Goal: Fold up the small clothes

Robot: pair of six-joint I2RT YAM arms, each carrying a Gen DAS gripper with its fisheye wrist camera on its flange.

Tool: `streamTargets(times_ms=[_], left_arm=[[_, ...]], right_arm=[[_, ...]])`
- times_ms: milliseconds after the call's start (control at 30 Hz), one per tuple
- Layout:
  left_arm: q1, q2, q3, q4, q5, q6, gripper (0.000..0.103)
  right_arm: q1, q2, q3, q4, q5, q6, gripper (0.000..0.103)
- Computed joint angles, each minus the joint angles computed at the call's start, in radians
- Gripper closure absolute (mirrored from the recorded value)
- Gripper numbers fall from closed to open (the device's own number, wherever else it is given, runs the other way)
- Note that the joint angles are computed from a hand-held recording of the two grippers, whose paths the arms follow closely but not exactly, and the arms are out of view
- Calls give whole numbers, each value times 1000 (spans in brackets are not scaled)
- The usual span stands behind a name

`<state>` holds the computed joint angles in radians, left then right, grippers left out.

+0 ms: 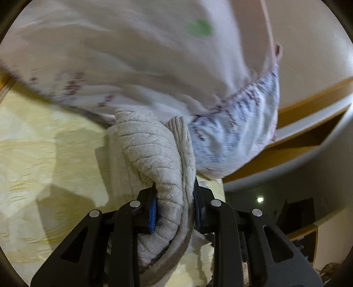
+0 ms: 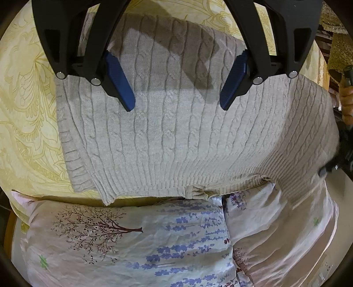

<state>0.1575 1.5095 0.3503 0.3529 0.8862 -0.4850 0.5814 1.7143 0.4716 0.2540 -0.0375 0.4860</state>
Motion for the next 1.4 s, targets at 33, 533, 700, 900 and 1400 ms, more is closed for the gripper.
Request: streamTargets(times_ms=[33,533,700,900,1400], left_arm=[[-35,5,5,26,-11,-28,78],[-391,216,80,380,-109,-320,78],[-493,287,155,407,-148,-364,78],[-618,410,285,345,-209,-360,78],[-753,444,376,234,-260,-281,17]], right_arm=[[0,-2,-4,4,-1,1,23],[-33,-122,-100,15,-15,13,23],[-84,-207,-154,-4,-15,7,23],[-168,-288,-220,-15,-42,-3,25],[-542,-350,-255,35,-456,29,27]])
